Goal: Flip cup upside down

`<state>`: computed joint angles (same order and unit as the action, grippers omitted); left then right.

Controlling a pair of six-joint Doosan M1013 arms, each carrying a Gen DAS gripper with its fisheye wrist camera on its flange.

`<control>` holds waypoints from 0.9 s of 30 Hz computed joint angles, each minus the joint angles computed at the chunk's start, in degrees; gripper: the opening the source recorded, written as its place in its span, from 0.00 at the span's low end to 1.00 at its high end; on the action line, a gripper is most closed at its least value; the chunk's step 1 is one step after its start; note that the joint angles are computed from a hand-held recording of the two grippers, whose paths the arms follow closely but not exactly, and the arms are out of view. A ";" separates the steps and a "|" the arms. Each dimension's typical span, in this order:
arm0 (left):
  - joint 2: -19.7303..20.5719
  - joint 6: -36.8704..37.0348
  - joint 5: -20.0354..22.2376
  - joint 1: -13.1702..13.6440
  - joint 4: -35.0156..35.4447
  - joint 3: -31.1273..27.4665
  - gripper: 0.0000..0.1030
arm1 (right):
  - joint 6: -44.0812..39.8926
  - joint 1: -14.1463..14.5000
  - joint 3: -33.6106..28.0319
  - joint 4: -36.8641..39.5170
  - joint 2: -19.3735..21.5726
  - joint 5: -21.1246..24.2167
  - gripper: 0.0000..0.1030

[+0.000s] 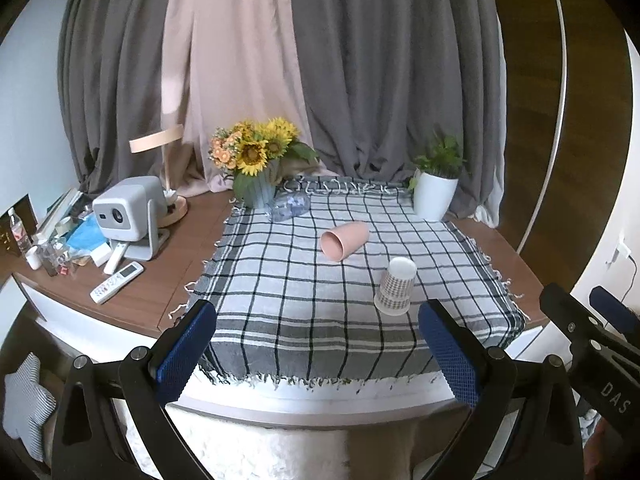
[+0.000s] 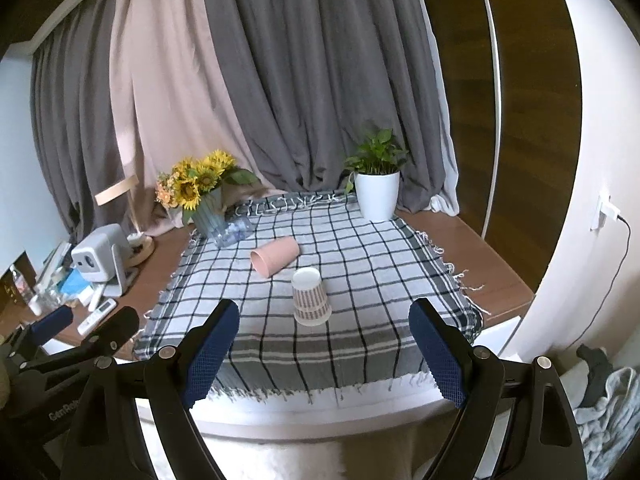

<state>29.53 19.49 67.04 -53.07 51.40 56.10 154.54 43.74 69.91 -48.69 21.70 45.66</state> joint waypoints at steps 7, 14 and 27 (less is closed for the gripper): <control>-0.14 -1.17 0.55 -0.40 1.92 0.17 1.00 | 0.95 0.12 0.75 -1.39 -0.52 -1.16 0.84; -0.09 -1.04 0.27 -0.46 2.22 -0.09 1.00 | 1.62 0.24 1.28 -3.02 -0.86 -2.21 0.84; 0.18 -0.67 0.74 -0.45 2.47 -0.67 1.00 | 1.68 0.16 1.20 -3.13 -0.86 -2.65 0.85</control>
<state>29.70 18.82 67.78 -53.51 53.87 55.43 156.22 43.91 71.12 -51.82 20.84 43.00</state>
